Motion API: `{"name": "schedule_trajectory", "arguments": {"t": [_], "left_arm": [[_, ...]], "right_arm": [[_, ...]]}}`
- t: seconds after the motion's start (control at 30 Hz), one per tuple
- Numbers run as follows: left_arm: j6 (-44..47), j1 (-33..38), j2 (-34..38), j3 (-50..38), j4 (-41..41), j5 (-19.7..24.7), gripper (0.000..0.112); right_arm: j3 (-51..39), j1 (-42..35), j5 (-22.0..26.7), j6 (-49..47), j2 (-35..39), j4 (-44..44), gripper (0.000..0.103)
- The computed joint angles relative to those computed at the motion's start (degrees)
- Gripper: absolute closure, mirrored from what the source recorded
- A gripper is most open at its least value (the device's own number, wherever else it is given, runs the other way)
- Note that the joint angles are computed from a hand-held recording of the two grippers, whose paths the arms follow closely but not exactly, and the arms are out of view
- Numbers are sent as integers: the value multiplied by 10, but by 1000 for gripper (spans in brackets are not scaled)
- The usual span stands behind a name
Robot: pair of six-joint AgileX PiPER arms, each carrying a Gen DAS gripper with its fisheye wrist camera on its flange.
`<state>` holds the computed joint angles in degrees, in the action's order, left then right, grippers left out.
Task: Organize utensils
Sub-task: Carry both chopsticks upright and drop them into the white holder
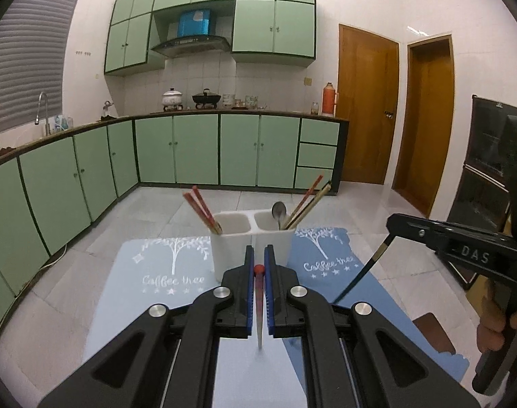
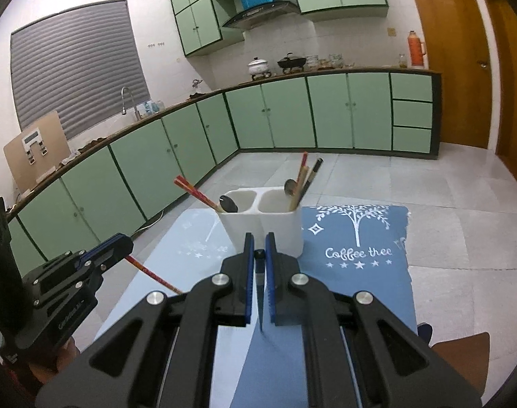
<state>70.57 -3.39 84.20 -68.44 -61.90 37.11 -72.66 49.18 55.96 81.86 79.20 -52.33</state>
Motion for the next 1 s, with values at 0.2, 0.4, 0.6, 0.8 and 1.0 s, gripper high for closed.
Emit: {"name": "schedule_trajectory", "arguments": {"t": [0.2, 0.4, 0.6, 0.8, 1.0], "left_arm": [[-16, 1, 15, -34, 6, 15, 107], [-33, 3, 27, -69, 9, 26, 107], [-46, 4, 46, -133, 0, 35, 107], [-59, -18, 72, -221, -5, 8, 107], [-145, -52, 152, -364, 58, -13, 107]], "right_arm": [[-59, -16, 7, -81, 24, 18, 97], [-102, -37, 3, -141, 26, 38, 97], [-175, -63, 7, -208, 44, 45, 97], [-292, -116, -1, -298, 93, 73, 98], [-408, -181, -19, -384, 153, 123, 98]]}}
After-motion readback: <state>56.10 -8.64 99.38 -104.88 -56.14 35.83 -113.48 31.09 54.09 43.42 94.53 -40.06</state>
